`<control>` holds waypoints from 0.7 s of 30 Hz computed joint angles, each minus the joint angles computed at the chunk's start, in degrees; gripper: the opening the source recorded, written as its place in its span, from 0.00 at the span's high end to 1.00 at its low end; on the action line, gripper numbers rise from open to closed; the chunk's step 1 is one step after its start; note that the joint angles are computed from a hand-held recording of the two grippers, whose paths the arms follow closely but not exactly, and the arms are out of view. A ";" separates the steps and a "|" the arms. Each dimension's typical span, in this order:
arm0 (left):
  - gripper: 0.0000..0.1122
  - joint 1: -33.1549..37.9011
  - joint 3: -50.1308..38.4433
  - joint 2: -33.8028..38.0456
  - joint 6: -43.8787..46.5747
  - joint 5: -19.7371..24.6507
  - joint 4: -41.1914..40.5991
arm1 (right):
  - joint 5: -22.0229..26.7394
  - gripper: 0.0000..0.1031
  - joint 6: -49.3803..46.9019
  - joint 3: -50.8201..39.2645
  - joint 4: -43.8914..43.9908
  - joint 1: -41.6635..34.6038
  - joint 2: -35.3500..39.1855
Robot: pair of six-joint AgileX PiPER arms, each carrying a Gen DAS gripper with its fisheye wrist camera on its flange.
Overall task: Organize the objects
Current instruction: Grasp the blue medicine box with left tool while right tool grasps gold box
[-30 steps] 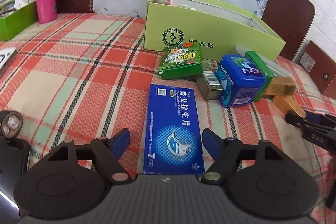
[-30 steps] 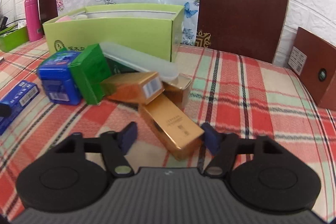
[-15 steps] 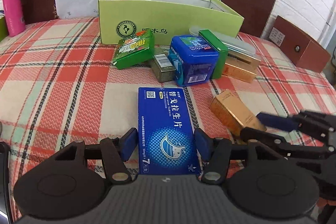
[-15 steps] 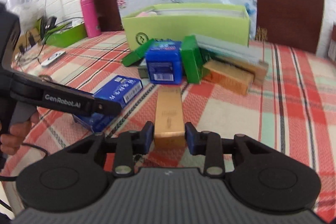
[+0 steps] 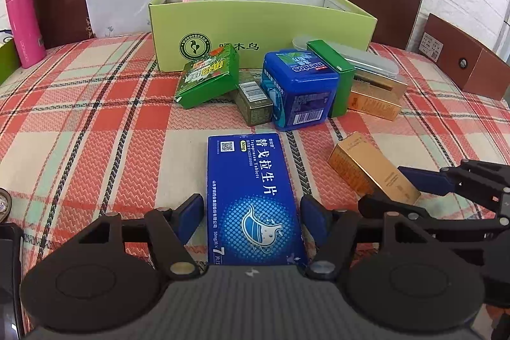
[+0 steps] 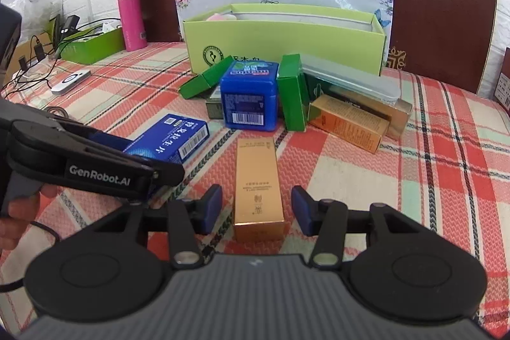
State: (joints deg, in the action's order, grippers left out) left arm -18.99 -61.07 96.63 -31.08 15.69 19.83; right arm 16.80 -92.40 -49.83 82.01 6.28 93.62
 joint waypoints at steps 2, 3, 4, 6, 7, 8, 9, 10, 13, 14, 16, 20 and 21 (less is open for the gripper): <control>0.38 0.48 0.01 -0.08 2.58 -0.20 -2.62 | 0.79 0.62 2.24 -0.53 -2.50 -0.21 0.53; 0.38 0.73 0.05 -0.12 3.97 -0.37 -4.11 | 1.12 0.62 3.63 -0.85 -3.92 -0.20 0.91; 0.38 0.86 0.08 -0.14 4.55 -0.45 -4.80 | 0.62 0.62 3.17 -0.64 -3.41 0.12 0.91; 0.38 0.76 -0.04 -0.07 3.74 -0.31 -4.06 | 0.01 0.62 1.44 -0.28 -1.70 0.54 0.90; 0.38 0.60 -0.16 0.03 2.91 -0.18 -3.26 | 0.04 0.62 1.45 -0.37 -1.66 0.57 1.02; 0.39 0.43 -0.27 0.12 2.10 -0.04 -2.43 | 0.16 0.62 1.86 -0.53 -1.93 0.54 1.15; 0.39 0.34 -0.30 0.15 1.57 0.05 -1.83 | 0.42 0.62 2.48 -0.85 -2.29 0.39 1.45; 0.39 0.24 -0.25 0.13 0.89 0.10 -1.06 | 0.55 0.63 3.11 -1.06 -2.52 0.35 1.65; 0.47 0.11 -0.19 0.04 -0.73 0.39 0.86 | 0.17 0.63 2.89 -1.32 -1.68 0.55 1.99; 0.47 0.32 -0.18 -0.06 -0.02 0.38 0.02 | -0.26 0.64 1.90 -1.14 -0.82 0.80 1.95; 0.47 0.97 -0.24 -0.29 2.93 0.27 -3.63 | -1.49 0.69 -2.06 -0.28 2.88 1.52 1.50; 0.47 1.92 0.15 -1.59 7.72 -0.18 -9.67 | -0.55 0.69 -3.54 0.51 4.23 1.46 0.71; 0.47 2.06 0.30 -2.14 8.66 -0.43 -10.66 | -0.21 0.69 -3.47 0.64 4.36 1.41 0.46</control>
